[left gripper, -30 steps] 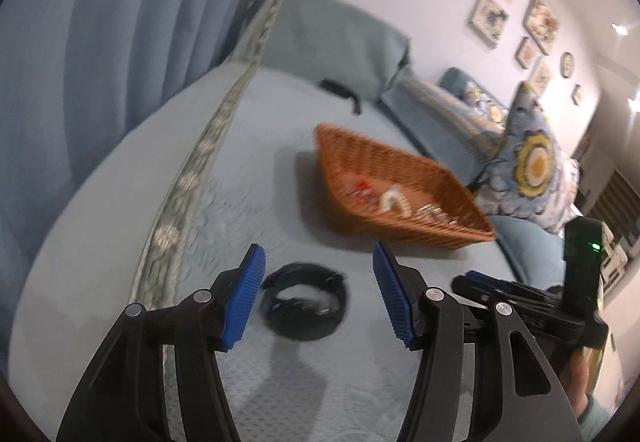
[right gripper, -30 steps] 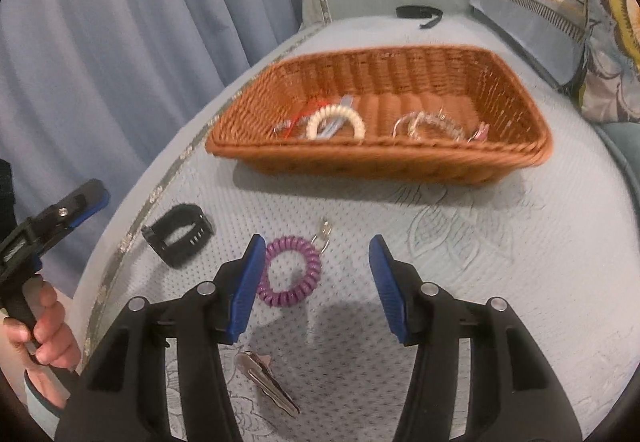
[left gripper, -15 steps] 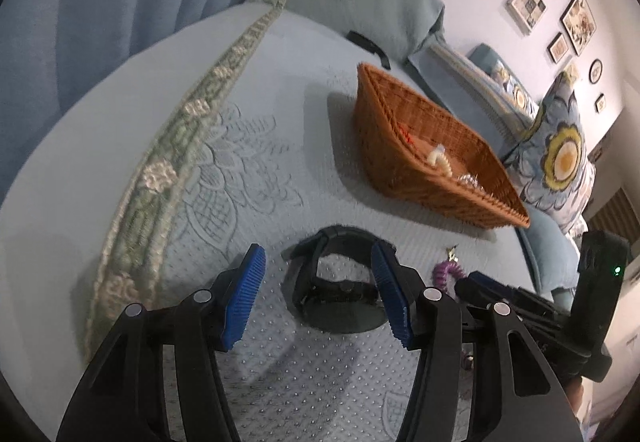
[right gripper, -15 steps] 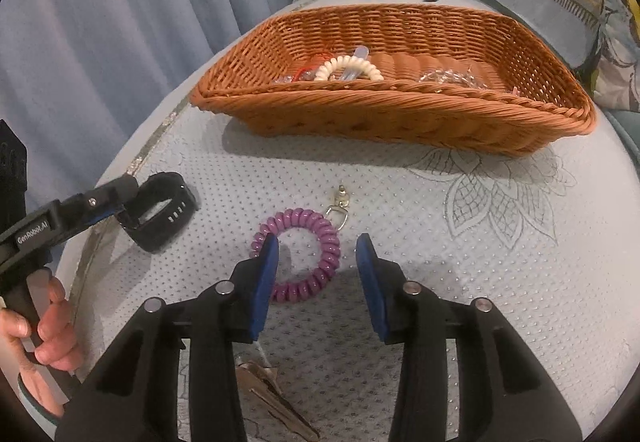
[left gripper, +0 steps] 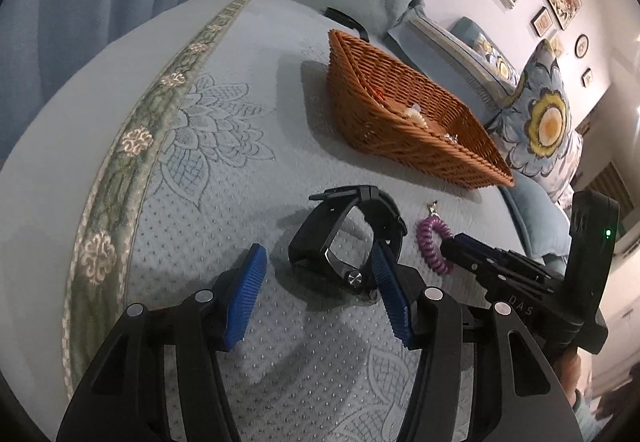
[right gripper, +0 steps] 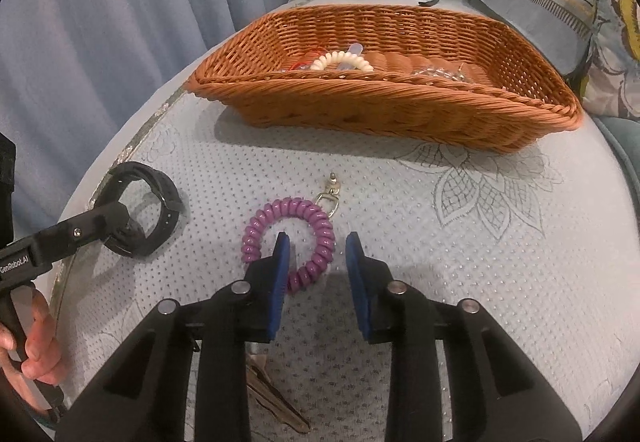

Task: Organize jewelry
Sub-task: 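Grasp the purple coiled hair tie with the right tool while the left tool grasps the black watch, then carry the hair tie and watch into the basket and open both tools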

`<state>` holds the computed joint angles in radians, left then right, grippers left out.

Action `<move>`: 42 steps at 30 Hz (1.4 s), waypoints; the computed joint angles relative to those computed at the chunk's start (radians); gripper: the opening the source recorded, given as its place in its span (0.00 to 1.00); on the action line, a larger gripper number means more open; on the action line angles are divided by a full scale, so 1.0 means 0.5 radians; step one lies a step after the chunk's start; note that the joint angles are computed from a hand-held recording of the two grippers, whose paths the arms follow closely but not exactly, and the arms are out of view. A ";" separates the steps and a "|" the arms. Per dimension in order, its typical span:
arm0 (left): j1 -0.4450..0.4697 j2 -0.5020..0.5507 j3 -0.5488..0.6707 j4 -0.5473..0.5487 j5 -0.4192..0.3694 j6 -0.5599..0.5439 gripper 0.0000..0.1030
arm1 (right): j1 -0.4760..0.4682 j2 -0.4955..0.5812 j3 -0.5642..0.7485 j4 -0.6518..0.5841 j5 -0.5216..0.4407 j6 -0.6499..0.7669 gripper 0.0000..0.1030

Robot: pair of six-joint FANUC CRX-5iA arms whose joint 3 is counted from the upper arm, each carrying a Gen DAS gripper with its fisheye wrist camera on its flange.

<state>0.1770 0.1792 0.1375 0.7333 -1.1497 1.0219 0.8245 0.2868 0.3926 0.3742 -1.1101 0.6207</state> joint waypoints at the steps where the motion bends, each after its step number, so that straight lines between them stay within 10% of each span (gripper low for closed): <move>1: 0.005 -0.011 -0.018 0.006 0.004 -0.008 0.50 | 0.008 -0.007 -0.011 0.010 -0.001 -0.010 0.25; 8: 0.052 -0.087 -0.089 -0.067 0.027 0.003 0.30 | 0.024 -0.022 -0.037 0.032 -0.002 -0.059 0.25; 17: 0.046 -0.156 -0.187 -0.062 0.150 -0.055 0.27 | 0.032 0.032 0.034 0.039 -0.079 -0.058 0.25; 24: 0.038 -0.196 -0.228 -0.071 0.258 -0.036 0.12 | 0.013 0.127 0.155 0.068 -0.160 -0.013 0.09; 42: -0.007 -0.298 -0.439 0.338 0.432 -0.314 0.08 | 0.092 -0.323 -0.448 0.505 0.202 -0.410 0.09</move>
